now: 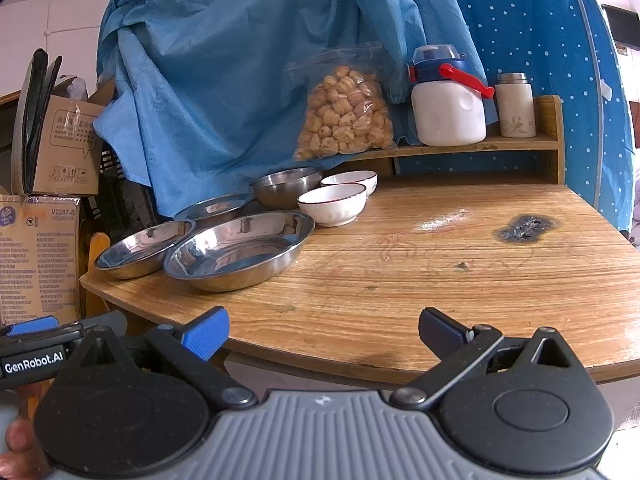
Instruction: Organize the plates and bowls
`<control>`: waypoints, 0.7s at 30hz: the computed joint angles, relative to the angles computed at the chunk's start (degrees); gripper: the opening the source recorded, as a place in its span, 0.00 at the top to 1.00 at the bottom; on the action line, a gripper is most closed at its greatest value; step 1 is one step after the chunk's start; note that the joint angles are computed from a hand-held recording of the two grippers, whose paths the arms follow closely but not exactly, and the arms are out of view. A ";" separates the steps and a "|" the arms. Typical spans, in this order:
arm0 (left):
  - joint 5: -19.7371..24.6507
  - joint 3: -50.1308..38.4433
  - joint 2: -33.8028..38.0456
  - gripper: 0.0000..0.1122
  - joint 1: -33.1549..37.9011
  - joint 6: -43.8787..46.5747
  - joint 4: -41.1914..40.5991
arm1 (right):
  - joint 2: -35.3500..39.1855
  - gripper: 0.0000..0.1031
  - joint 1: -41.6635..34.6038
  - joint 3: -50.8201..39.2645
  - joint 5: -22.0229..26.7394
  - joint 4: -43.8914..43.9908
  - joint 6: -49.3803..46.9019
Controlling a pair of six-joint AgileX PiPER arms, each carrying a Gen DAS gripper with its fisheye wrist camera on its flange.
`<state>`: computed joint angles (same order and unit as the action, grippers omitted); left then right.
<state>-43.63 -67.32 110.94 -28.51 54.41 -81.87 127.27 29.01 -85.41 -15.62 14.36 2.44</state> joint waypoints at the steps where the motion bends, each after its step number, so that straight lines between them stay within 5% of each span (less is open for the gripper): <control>1: 0.00 0.00 0.00 0.09 0.00 0.00 0.00 | 0.00 0.00 0.06 0.05 -0.06 0.35 -0.31; 14: -1.11 -1.10 -0.14 0.09 0.58 3.05 2.22 | 0.51 0.00 -0.05 -2.26 1.41 2.79 -4.20; 18: -2.39 -1.25 -0.83 0.09 3.61 2.77 9.01 | 1.19 0.00 -0.47 -7.46 1.96 6.31 -11.93; 21: 1.87 -4.65 -0.86 0.09 9.12 4.32 10.35 | 3.78 0.00 -1.07 -16.13 7.19 2.30 -10.68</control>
<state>-41.76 -71.98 110.08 -19.39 58.74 -71.52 131.05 27.94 -101.54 -8.43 16.65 -8.25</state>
